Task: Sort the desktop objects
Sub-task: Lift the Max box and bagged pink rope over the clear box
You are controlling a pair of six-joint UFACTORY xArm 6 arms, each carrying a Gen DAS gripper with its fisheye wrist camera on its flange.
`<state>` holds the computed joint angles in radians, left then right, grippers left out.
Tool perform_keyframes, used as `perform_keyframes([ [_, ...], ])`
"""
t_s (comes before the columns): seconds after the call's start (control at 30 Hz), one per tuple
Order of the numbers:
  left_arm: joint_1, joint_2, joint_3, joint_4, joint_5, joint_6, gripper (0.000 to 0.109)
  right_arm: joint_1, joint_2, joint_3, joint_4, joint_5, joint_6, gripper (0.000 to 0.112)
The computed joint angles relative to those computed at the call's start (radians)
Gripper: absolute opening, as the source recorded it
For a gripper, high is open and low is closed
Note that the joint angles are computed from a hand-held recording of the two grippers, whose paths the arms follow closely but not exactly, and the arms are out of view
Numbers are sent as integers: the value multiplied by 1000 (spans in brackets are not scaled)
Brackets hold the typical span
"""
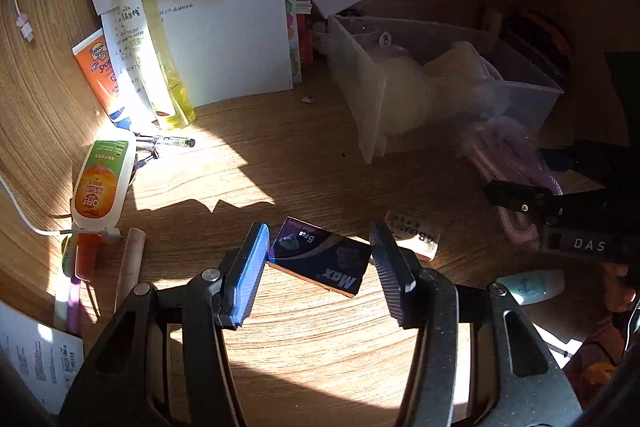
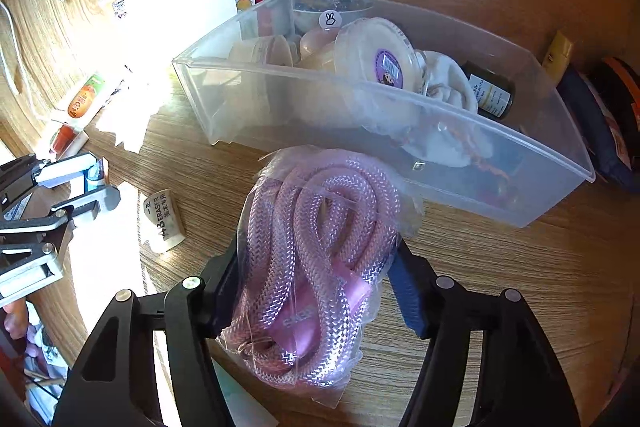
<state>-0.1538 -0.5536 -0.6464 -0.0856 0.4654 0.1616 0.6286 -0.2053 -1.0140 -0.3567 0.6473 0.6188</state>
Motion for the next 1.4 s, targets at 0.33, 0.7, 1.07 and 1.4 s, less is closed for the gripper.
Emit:
perform_keyframes([
  [0.33,-57,-2,-37,46,-48,-76,52,-16,-22,-44,-31,-19,24,62],
  [0.7,-124,70,-135,85,-97,-151,52,-64,-108,-28,-104,-48,62,62],
  [1.07,-159,182,-255,102,-125,-190,52,-161,-86,-79,-93,-87,10,62],
  [1.4,-163,316,-397,61,-120,-166,52,-229,2,-164,-68,-117,-33,62],
])
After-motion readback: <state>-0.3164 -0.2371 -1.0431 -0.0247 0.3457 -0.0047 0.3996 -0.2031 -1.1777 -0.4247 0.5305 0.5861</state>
